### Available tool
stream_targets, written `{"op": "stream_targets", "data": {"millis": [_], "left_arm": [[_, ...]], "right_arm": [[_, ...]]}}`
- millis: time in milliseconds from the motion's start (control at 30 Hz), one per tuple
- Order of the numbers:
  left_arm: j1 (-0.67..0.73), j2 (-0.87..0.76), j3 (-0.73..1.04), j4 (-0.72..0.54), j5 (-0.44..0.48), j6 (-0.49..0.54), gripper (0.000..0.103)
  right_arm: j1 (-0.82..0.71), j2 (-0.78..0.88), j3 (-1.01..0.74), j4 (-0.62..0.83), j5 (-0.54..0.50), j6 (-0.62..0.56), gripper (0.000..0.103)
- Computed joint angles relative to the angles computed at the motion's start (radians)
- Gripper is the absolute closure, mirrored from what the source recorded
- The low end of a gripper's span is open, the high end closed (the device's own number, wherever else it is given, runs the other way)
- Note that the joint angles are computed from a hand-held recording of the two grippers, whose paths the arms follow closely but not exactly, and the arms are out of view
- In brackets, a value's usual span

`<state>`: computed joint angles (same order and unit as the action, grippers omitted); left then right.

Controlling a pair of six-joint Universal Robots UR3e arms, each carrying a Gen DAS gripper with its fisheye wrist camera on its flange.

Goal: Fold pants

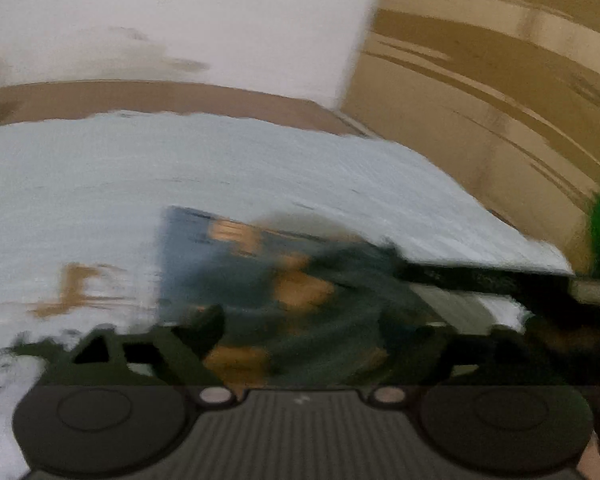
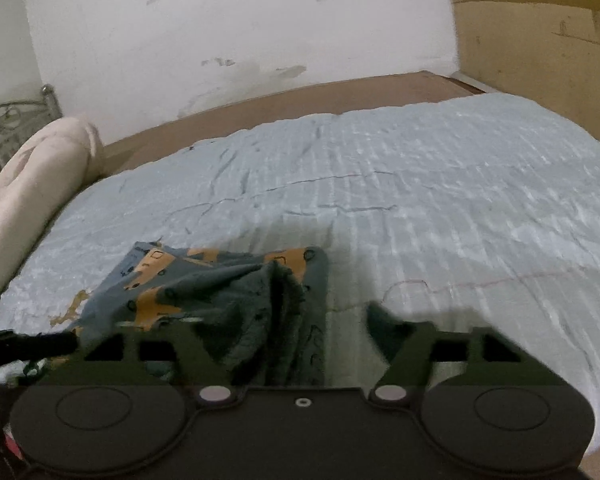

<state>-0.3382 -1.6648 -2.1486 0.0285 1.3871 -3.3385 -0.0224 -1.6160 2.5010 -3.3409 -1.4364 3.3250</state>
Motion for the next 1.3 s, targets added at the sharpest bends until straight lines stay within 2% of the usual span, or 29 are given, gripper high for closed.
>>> {"op": "stream_targets", "data": {"millis": [33,100,167,233,300,433,533,600,733,833,933,1033,1133,1167,1300], "left_arm": [[-0.008,-0.004,0.010,-0.004,0.051,-0.017,0.007],[-0.022,-0.023,0.049,-0.041,0.161,-0.048,0.003],[-0.013,-0.039,0.092,-0.107,0.199,-0.051,0.003],[0.006,-0.053,0.100,-0.116,0.191,-0.041,0.003],[0.010,-0.059,0.111,-0.144,0.195,-0.029,0.003],[0.022,-0.036,0.062,-0.159,0.188,0.009,0.003],[0.036,-0.034,0.019,-0.148,0.172,0.025,0.001],[0.069,-0.015,-0.017,-0.133,0.132,0.032,0.001],[0.080,0.017,-0.001,-0.161,0.139,0.037,0.001],[0.093,-0.004,0.044,-0.122,0.114,0.046,0.001],[0.065,-0.099,0.183,-0.147,0.123,0.071,0.001],[0.018,-0.243,0.382,-0.257,0.178,0.122,0.001],[-0.018,-0.368,0.529,-0.322,0.268,0.140,0.001],[-0.018,-0.404,0.569,-0.336,0.283,0.137,0.001],[0.012,-0.462,0.606,-0.331,0.250,0.110,0.000]], "right_arm": [[0.023,0.006,-0.005,-0.005,-0.021,0.021,0.011],[0.093,0.035,-0.044,0.008,-0.094,0.061,0.001],[0.192,0.092,-0.129,0.066,-0.216,0.109,0.001],[0.282,0.149,-0.241,0.205,-0.337,0.167,0.001],[0.323,0.182,-0.312,0.327,-0.389,0.201,0.001],[0.332,0.109,-0.258,0.383,-0.422,0.236,0.001],[0.343,0.055,-0.191,0.368,-0.451,0.251,0.001],[0.336,0.033,-0.163,0.355,-0.440,0.264,0.001],[0.312,0.008,-0.093,0.231,-0.398,0.248,0.001],[0.269,0.015,-0.061,0.075,-0.362,0.162,0.001],[0.210,0.122,-0.120,-0.028,-0.292,0.028,0.001],[0.145,0.209,-0.232,0.062,-0.184,-0.084,0.001],[0.145,0.326,-0.340,0.099,-0.239,-0.149,0.001],[0.129,0.343,-0.342,0.086,-0.225,-0.161,0.001],[0.056,0.390,-0.340,0.033,-0.147,-0.137,0.001]]}}
